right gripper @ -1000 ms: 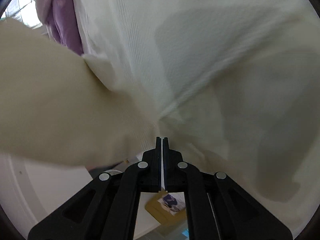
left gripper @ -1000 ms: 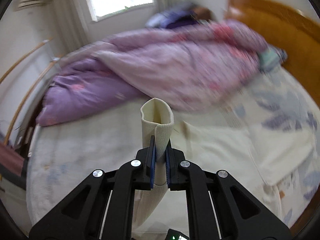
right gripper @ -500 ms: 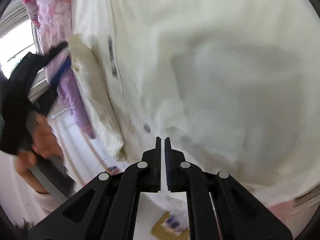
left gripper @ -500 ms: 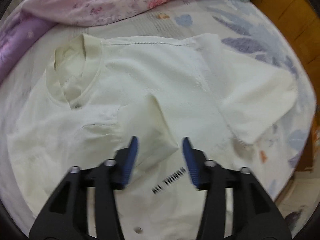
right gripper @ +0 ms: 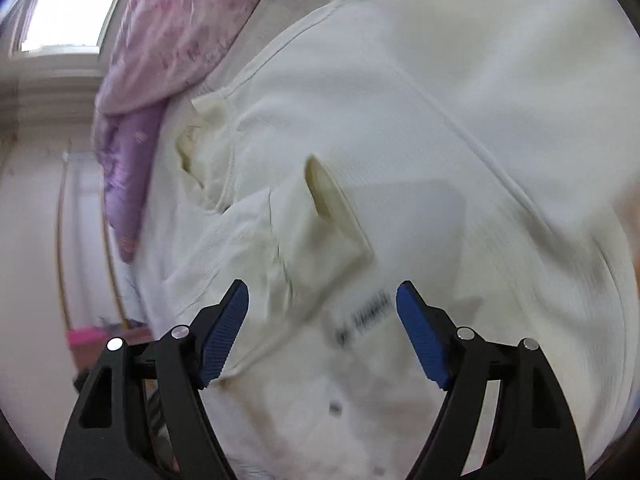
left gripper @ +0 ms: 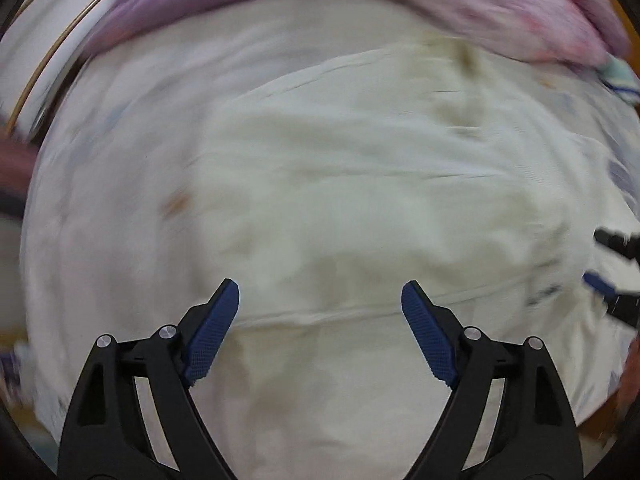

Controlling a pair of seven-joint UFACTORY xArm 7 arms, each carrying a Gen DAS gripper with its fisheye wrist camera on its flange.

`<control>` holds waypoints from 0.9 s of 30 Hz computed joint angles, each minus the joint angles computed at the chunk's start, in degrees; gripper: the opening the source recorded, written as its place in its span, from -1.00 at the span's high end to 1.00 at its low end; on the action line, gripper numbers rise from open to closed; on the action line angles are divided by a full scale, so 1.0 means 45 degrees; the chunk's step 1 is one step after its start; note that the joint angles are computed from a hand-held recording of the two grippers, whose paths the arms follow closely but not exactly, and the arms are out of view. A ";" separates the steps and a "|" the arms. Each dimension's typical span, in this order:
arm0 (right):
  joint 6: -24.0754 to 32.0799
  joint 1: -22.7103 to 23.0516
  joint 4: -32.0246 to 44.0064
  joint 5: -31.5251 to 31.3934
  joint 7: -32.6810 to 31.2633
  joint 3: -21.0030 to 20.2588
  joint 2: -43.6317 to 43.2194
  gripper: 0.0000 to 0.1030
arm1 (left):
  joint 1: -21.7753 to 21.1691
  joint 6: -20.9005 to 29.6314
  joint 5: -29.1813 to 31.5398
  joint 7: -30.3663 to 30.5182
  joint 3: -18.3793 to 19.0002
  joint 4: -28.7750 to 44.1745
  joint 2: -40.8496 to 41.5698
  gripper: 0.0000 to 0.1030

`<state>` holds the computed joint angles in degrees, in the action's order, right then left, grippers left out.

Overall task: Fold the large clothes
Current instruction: 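Grasp the folded cuff with the right tool and straighten it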

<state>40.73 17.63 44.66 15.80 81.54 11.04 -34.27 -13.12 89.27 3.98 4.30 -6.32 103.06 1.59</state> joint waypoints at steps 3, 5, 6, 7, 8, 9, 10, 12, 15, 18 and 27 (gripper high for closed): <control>-0.0170 0.0195 0.0880 0.0256 -0.1269 -0.0616 0.1936 -0.25 | 0.0527 0.0278 0.0238 -0.0121 0.0443 -0.0732 -0.0286 -0.64; 0.1168 0.0194 0.2584 0.0088 -0.2351 -0.0910 0.3618 0.49 | 0.0816 -0.0198 0.0662 -0.0036 0.0590 -0.1678 -0.0625 -0.64; 0.1770 0.0153 0.3278 -0.0092 -0.2810 -0.0885 0.4208 0.59 | 0.0884 -0.0488 0.1290 -0.0057 0.0566 -0.2095 -0.0719 -0.64; 0.2191 0.0059 0.3531 -0.0310 -0.2776 -0.0739 0.4335 0.68 | 0.1171 -0.0520 0.1756 -0.0139 0.0322 -0.2229 -0.0665 -0.63; 0.2522 -0.0014 0.3709 -0.0453 -0.2829 -0.0666 0.4350 0.76 | 0.1068 -0.0421 0.1689 -0.0217 0.0610 -0.2143 -0.0493 -0.63; 0.2663 -0.0119 0.3629 -0.0642 -0.2721 -0.0589 0.4073 0.76 | 0.1167 -0.0315 0.1401 -0.0287 0.0664 -0.2030 -0.0351 -0.63; 0.2889 -0.0260 0.3569 -0.0912 -0.2496 -0.0507 0.3808 0.77 | 0.1251 -0.0180 0.1269 -0.0294 0.0708 -0.1906 -0.0246 -0.63; 0.3646 -0.0653 0.3063 -0.1695 -0.1687 -0.0281 0.2658 0.78 | 0.1274 -0.0110 0.1604 -0.0021 0.0672 -0.1763 -0.0132 -0.63; 0.4968 -0.1010 0.2613 -0.2072 -0.1448 -0.0286 0.1666 0.76 | 0.1361 -0.0124 0.0868 0.0684 0.0693 -0.1713 -0.0171 -0.66; 0.3862 -0.0849 0.1228 -0.0669 -0.2048 -0.0902 0.1326 0.57 | 0.1158 -0.0389 0.1529 0.0965 0.0483 -0.2221 -0.0284 -0.57; 0.6415 -0.1102 0.3525 -0.2272 -0.1988 -0.0038 0.1886 -0.48 | 0.1339 0.2311 -0.0082 0.2043 0.0720 0.1213 0.0942 -0.49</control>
<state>69.60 12.67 60.52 5.58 72.59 10.86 -25.79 -7.09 99.67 3.61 13.50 -3.08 108.51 5.83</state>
